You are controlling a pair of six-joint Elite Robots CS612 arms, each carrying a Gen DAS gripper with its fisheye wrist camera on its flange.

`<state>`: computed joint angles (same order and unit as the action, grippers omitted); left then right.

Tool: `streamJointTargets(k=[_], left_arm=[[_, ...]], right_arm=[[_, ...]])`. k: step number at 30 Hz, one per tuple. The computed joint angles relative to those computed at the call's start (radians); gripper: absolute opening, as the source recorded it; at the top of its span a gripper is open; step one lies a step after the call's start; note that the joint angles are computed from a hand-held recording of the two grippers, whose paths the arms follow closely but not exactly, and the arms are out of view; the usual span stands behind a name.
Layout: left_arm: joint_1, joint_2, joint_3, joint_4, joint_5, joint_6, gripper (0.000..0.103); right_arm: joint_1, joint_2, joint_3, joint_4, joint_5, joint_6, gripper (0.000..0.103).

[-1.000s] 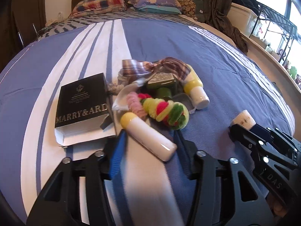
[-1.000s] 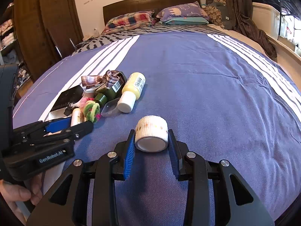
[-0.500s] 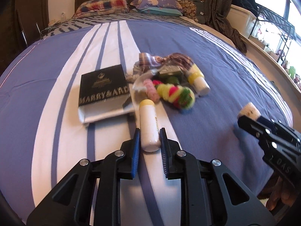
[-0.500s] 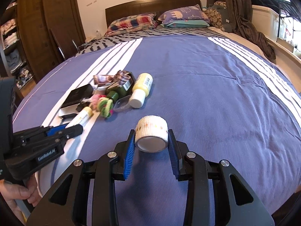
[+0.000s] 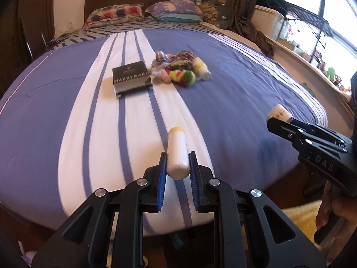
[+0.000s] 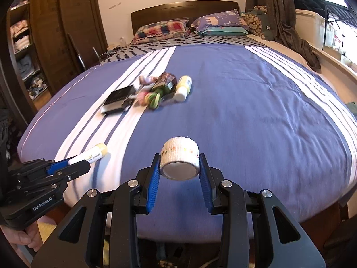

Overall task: Collect trash
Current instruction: 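Lower both held items into the floor bin and open both tools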

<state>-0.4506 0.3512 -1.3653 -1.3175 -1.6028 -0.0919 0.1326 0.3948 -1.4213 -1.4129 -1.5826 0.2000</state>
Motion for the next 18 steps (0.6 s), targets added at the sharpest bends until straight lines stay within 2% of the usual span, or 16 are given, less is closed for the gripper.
streamJointTargets(k=[11,18], left_arm=[[-0.01,0.087,-0.204,0.196,-0.051,0.014,0.018],[-0.015,0.132,-0.253,0.319,-0.069,0.003,0.018]], right_arm=[[0.022,0.075,-0.155,0.147,0.028,0.01,0.034],[0.032,0.119,-0.204,0.252,0.062,0.03,0.034]])
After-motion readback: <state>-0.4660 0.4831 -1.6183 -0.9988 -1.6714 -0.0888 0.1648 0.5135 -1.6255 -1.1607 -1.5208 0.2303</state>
